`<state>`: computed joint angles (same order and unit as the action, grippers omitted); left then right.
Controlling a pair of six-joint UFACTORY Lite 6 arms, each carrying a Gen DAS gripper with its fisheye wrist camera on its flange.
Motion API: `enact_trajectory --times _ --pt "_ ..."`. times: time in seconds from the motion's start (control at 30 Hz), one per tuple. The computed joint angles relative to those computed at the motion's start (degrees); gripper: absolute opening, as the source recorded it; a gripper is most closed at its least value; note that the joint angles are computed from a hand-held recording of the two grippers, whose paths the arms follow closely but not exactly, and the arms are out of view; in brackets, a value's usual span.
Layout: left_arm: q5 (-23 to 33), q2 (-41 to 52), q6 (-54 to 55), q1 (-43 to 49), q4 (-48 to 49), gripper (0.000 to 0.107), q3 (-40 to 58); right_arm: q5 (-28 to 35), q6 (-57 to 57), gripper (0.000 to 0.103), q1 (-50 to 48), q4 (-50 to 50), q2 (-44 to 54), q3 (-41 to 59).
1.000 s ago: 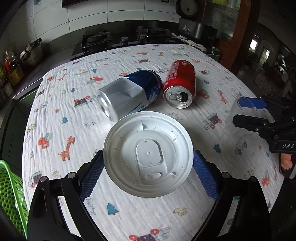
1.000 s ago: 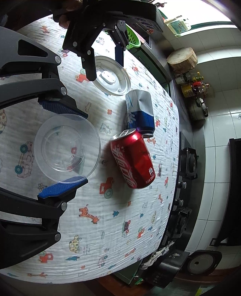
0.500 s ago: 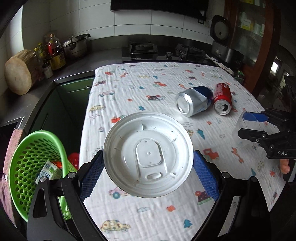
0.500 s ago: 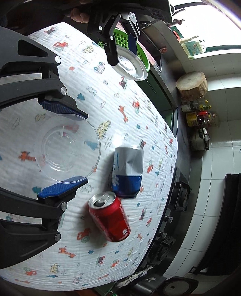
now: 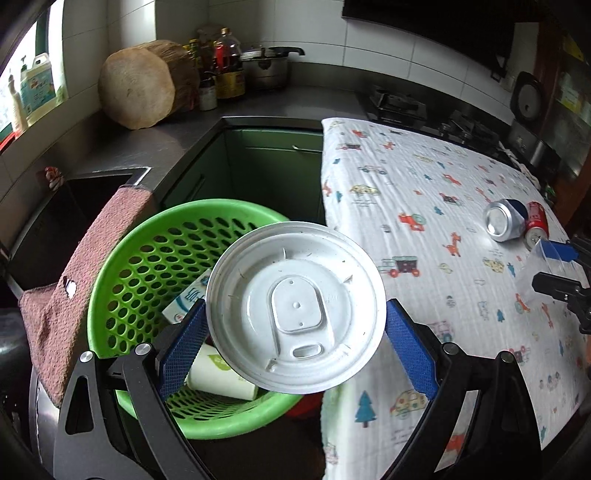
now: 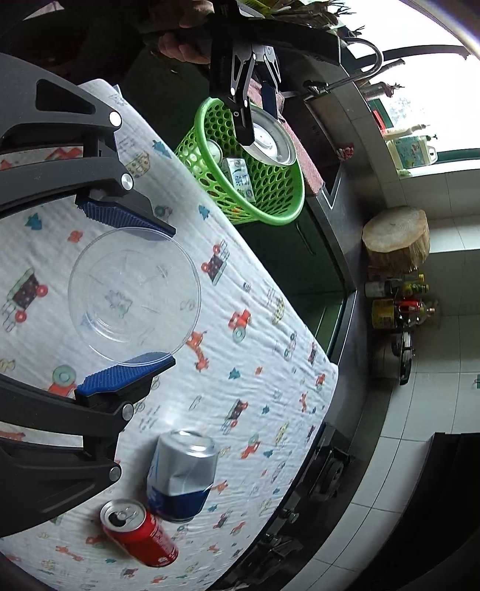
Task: Collect trash
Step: 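Carry the white lid and clear cup to the green basket and release both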
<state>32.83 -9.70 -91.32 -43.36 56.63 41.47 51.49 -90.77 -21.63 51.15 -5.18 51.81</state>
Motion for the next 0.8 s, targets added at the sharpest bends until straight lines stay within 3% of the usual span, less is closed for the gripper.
enact_trajectory --times 0.2,0.53,0.8 --pt "-5.3 -6.6 4.9 10.9 -2.1 0.092 -8.8 -4.9 6.2 0.061 11.5 0.6 -0.5 -1.2" --pt "-16.6 -6.3 10.2 23.0 -4.1 0.093 -15.4 -11.3 14.3 0.061 27.0 1.4 3.4 1.8" --pt "-20.2 -7.6 18.6 29.1 -9.9 0.094 -18.1 -13.9 17.6 0.061 33.1 2.2 9.8 6.8"
